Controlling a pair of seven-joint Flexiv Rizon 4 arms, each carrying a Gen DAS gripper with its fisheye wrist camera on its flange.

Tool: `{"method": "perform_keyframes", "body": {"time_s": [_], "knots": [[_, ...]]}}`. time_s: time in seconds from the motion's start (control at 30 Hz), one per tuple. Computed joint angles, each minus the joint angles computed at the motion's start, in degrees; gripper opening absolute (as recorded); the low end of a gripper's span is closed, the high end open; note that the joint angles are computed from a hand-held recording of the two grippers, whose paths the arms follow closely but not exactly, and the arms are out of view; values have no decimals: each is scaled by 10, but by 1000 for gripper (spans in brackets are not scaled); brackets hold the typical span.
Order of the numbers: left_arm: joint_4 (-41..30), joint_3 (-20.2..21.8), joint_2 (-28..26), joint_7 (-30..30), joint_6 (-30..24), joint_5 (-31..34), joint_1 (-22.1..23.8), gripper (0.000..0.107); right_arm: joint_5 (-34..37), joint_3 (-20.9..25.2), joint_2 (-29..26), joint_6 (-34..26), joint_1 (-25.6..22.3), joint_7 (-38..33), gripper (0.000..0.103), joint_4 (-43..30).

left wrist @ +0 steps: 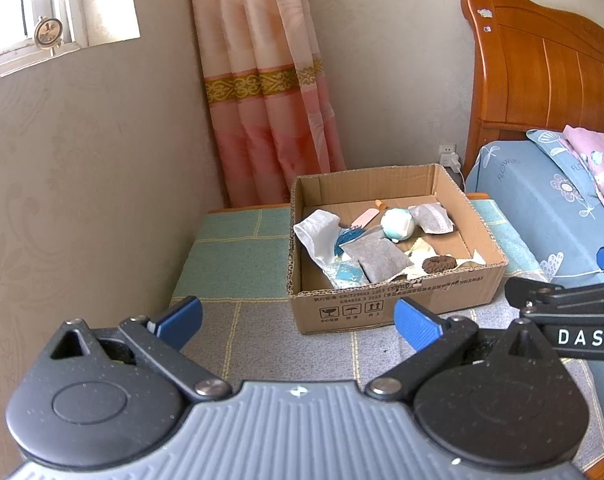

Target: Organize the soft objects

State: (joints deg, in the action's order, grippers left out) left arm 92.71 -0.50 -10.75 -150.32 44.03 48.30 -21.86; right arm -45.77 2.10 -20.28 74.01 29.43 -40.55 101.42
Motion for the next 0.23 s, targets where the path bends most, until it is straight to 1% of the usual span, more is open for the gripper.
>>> {"method": "perform_keyframes", "body": {"time_s": [0.23], "knots": [[1, 0, 1, 2, 2, -3, 1, 102, -2, -1, 0, 0, 1, 1, 103, 0]]}}
